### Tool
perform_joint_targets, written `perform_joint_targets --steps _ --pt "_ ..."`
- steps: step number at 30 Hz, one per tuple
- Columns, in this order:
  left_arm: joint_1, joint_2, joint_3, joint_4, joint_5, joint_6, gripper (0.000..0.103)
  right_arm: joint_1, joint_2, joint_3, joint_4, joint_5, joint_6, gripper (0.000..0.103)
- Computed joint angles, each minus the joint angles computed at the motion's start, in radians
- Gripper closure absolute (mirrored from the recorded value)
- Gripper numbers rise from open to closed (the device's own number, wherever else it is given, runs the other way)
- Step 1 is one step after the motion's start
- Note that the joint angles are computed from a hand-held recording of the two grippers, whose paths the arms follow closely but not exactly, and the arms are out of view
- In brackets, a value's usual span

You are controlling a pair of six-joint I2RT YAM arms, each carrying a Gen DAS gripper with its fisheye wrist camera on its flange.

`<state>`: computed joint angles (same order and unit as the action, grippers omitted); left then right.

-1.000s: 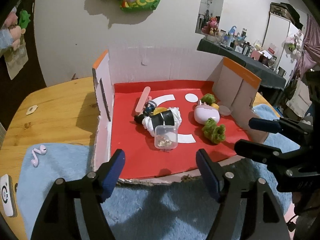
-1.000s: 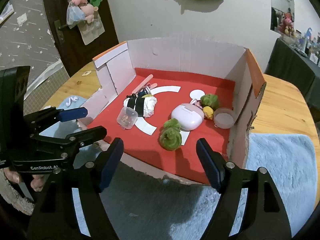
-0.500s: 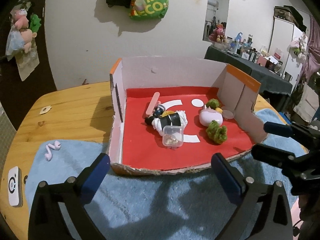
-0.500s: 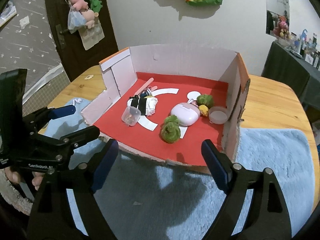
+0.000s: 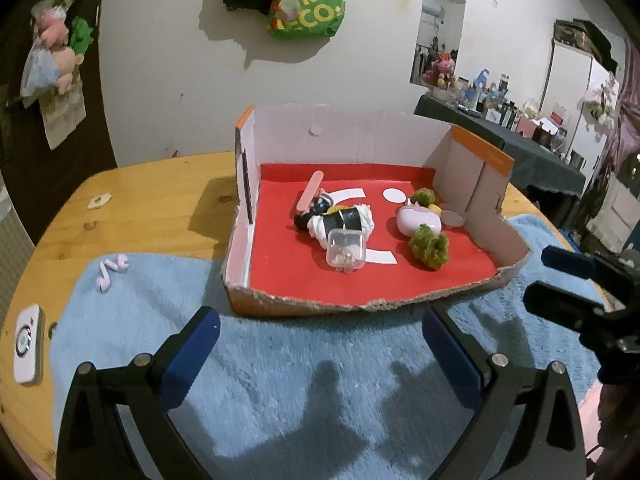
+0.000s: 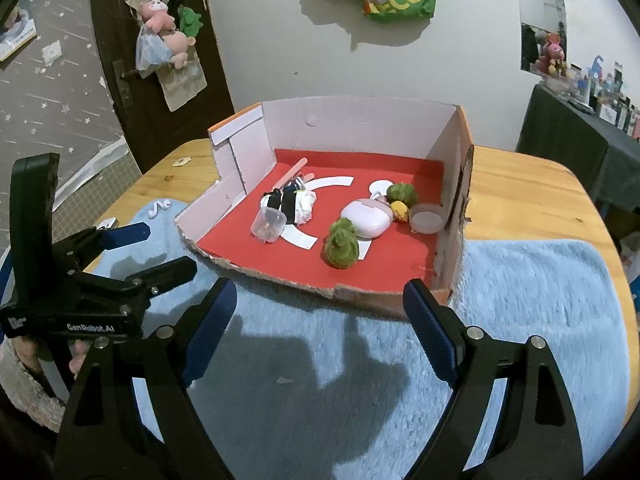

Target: Organize objects

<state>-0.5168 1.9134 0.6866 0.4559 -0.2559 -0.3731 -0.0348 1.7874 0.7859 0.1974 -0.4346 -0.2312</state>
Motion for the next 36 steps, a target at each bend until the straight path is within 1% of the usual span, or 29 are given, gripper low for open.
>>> perform_joint_targets --steps 2,5,14,16,20,24,30,32,35,36 --pt "0.006 0.003 -0.017 0.017 0.018 -0.015 0.000 -0.003 -0.002 -0.020 0.018 0.002 0.002 0.017" --pt "0.008 0.025 -0.026 0.029 0.019 -0.036 0.000 -0.007 0.009 -0.040 0.036 0.001 0.009 0.017" --pt "-0.032 0.087 -0.014 0.032 -0.087 -0.052 0.000 -0.002 0.066 -0.073 0.098 0.037 0.030 0.017" --pt "-0.038 0.099 -0.011 0.032 -0.093 -0.051 0.000 0.006 0.083 -0.075 0.112 0.056 0.031 0.017" --pt "-0.038 0.126 0.005 0.024 -0.073 -0.062 0.000 0.011 0.124 -0.068 0.121 0.063 0.033 0.017" --pt "-0.035 0.150 0.017 0.015 -0.073 -0.075 0.000 0.019 0.146 -0.069 0.138 0.077 0.032 0.017" --pt "-0.033 0.168 0.001 0.054 -0.069 -0.108 0.000 0.024 0.174 -0.078 0.176 0.090 0.031 0.017" --pt "-0.026 0.169 0.001 0.053 -0.055 -0.113 0.000 0.027 0.184 -0.081 0.189 0.095 0.028 0.017" --pt "-0.003 0.178 0.019 0.025 0.001 -0.112 0.000 0.030 0.187 -0.091 0.214 0.103 0.023 0.017" --pt "-0.004 0.177 0.018 0.026 0.000 -0.109 0.000 0.029 0.187 -0.092 0.217 0.101 0.026 0.016"
